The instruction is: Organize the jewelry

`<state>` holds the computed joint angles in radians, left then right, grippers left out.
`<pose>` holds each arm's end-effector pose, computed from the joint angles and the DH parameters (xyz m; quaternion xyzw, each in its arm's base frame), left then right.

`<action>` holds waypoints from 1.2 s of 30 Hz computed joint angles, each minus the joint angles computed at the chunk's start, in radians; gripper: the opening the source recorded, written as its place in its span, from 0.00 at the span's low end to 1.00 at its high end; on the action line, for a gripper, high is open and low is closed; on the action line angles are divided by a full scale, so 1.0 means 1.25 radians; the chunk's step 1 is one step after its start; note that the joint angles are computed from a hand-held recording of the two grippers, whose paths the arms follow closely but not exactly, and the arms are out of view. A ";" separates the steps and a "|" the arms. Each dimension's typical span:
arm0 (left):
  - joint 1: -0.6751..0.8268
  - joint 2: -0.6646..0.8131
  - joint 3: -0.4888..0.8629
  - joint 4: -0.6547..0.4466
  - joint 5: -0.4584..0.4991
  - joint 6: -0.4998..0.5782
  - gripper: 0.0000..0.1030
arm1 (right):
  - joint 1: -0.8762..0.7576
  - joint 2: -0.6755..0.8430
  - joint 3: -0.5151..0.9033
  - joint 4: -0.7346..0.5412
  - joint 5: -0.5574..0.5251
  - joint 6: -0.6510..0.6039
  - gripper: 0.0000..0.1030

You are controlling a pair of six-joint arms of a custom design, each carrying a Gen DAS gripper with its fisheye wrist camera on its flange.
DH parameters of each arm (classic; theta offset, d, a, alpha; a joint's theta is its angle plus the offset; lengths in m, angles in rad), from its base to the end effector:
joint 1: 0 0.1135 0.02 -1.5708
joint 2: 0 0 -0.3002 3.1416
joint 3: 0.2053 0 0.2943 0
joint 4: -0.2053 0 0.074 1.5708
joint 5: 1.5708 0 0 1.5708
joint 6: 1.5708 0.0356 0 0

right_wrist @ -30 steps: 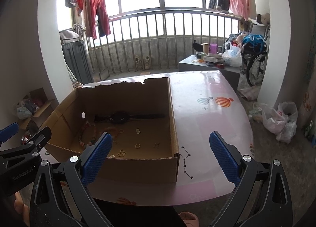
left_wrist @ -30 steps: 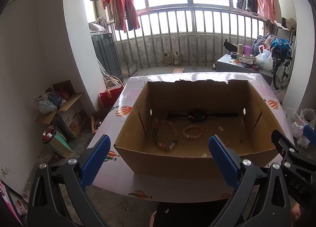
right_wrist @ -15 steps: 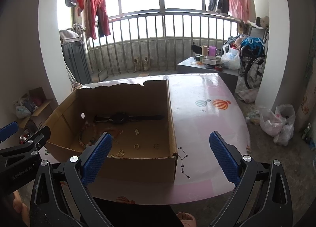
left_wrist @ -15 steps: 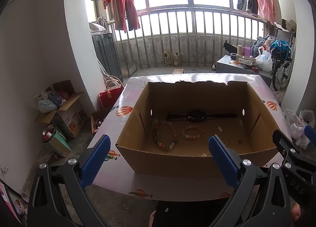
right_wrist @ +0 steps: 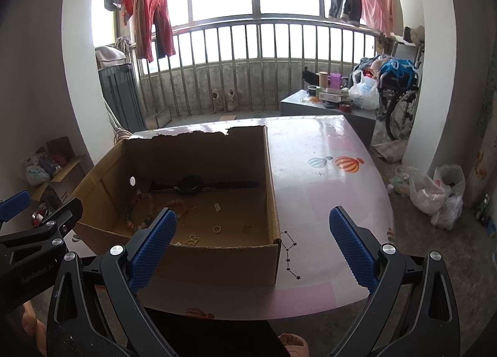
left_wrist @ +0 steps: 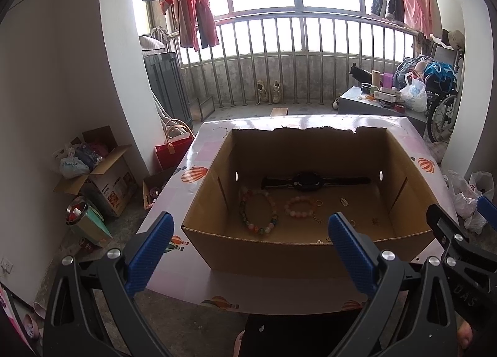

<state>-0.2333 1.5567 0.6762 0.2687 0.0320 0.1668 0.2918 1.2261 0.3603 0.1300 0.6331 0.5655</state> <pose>0.3259 -0.0786 0.1668 0.1835 0.8680 -0.0295 0.4605 0.2236 0.0452 0.1466 0.2436 0.8433 -0.0987 0.4687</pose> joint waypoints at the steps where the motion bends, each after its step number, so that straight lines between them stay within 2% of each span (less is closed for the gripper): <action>1: 0.000 0.000 0.000 -0.001 -0.001 0.000 0.95 | 0.001 -0.001 -0.001 0.000 -0.002 0.002 0.92; 36: -0.008 0.015 0.006 -0.004 -0.006 0.003 0.95 | 0.007 0.004 0.002 -0.006 0.004 0.010 0.92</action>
